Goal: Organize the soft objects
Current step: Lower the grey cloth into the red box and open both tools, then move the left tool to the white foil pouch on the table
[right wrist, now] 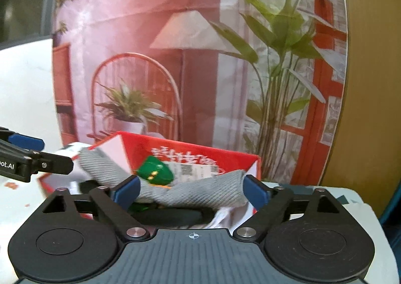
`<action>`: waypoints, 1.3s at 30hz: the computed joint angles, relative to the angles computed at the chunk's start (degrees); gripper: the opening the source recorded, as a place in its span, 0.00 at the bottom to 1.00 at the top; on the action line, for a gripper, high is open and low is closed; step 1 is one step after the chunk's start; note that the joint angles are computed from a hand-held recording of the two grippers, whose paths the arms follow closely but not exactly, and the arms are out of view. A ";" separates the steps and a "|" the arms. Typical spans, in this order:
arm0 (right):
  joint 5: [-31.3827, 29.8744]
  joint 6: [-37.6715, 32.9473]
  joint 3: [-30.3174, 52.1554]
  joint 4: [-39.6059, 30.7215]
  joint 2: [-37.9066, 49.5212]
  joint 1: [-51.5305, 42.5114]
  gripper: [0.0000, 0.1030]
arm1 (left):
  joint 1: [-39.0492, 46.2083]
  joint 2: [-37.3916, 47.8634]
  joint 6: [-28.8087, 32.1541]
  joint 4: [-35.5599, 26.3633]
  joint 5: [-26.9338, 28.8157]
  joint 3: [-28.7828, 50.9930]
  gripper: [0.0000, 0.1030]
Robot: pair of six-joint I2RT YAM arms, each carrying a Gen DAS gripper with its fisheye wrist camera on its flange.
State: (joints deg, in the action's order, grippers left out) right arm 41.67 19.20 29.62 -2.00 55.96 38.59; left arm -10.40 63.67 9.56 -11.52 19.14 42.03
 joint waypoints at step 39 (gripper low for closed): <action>1.89 44.53 -1.77 -10.52 27.59 32.12 0.87 | 15.60 -10.96 10.61 -6.65 9.44 -24.28 0.84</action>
State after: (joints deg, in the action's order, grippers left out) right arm 43.56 63.73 27.85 -12.52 83.56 70.71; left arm 5.20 52.71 20.17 -18.17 28.59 17.75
